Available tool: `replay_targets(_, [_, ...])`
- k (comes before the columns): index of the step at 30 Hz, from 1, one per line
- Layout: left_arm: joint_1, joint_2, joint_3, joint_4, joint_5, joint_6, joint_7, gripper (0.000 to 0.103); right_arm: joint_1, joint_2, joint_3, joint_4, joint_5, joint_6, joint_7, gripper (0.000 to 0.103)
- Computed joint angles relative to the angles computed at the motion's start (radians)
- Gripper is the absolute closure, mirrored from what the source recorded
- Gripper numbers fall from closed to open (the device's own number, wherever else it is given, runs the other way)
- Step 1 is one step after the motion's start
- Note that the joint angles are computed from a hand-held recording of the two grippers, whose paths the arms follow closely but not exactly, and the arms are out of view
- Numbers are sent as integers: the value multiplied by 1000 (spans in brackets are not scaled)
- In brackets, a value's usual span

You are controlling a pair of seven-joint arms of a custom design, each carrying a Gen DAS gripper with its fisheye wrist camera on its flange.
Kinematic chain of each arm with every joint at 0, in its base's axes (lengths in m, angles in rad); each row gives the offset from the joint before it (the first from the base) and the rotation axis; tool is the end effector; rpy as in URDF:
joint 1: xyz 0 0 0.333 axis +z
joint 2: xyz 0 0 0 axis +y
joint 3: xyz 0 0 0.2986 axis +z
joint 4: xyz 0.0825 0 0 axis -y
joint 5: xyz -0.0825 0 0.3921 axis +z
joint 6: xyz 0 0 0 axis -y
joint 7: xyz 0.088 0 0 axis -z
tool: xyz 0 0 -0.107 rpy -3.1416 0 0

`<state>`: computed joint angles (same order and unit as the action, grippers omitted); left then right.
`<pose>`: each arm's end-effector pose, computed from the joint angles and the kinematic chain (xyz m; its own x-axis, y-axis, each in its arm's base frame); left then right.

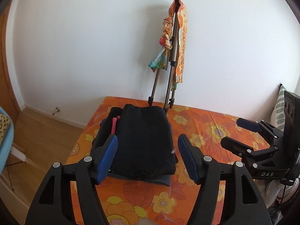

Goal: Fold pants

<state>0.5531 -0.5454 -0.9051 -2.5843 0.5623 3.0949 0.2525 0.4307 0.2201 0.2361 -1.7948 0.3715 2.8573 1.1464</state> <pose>0.4224 -0.2132 0.4274 0.1990 -0.9644 0.1743 -0.5422 -0.2565 -0.8001 0.5472 0.3895 0.5062 0.7034 -0.7077 -0.0657 -0.4890 -0.4148 -0.7673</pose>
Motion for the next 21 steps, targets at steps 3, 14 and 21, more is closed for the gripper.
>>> replay_targets(3, [-29,-73,-14,-51,-40,8,-70,32,21,-76,-21,-95,-41,48,67,7])
replay_targets(14, [-220,-212,-96,-88,-100,-312,-273,27,58,-316,-59,-414,-204,212,287,0])
replay_targets(21, [-281,-166,-106,-16,-28,-458,-302,19,78,-389,-83,-495,-166,225,303,0])
